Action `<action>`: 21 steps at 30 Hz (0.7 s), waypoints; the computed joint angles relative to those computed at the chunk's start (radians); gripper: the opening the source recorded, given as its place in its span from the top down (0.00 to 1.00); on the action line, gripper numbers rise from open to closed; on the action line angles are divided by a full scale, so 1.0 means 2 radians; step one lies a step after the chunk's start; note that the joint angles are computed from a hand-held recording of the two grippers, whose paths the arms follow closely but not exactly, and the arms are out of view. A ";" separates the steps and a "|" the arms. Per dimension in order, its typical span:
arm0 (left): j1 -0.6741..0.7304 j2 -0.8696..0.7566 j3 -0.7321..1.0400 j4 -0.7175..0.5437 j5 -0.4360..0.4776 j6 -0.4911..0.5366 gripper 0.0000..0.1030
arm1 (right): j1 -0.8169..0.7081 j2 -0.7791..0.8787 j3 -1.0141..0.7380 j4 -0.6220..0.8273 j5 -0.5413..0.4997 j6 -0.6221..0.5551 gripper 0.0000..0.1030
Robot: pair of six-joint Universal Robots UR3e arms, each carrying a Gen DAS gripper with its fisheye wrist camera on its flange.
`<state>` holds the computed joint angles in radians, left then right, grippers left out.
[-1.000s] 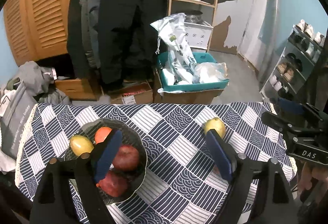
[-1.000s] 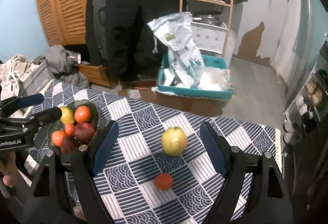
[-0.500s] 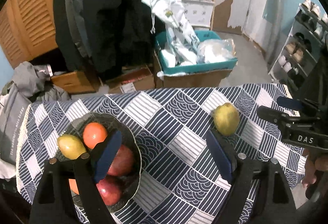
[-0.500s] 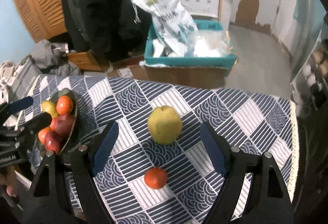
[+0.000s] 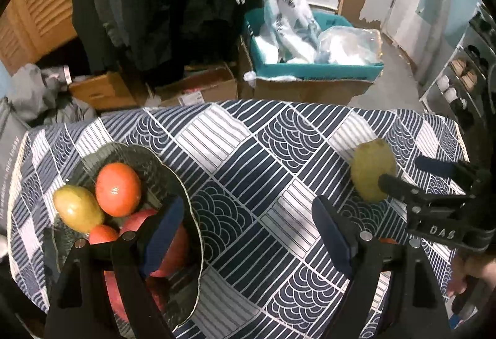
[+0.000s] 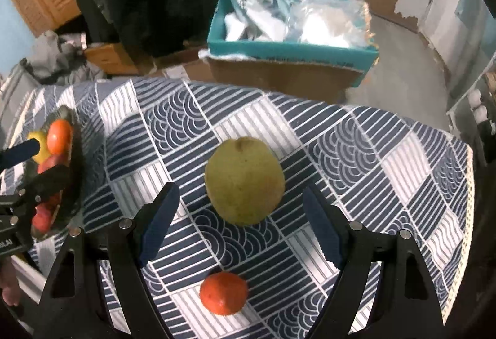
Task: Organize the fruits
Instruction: 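Close the right gripper around the yellow-green pear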
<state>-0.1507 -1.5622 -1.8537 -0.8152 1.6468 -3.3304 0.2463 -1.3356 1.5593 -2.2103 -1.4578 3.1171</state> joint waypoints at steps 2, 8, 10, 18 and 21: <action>0.003 -0.007 -0.001 0.003 -0.003 -0.003 0.17 | 0.003 0.016 -0.006 0.002 -0.007 -0.001 0.20; 0.007 -0.033 0.003 0.011 -0.007 -0.005 0.17 | 0.002 0.045 -0.011 -0.005 -0.007 0.003 0.21; 0.009 -0.038 0.005 0.011 -0.009 -0.005 0.17 | 0.001 0.053 -0.015 -0.006 -0.002 0.003 0.20; 0.011 -0.046 0.003 0.016 -0.013 0.003 0.17 | 0.004 0.082 -0.036 -0.001 -0.004 0.009 0.26; 0.014 -0.045 0.003 0.015 -0.020 -0.001 0.17 | 0.003 0.083 -0.035 -0.004 -0.004 0.011 0.27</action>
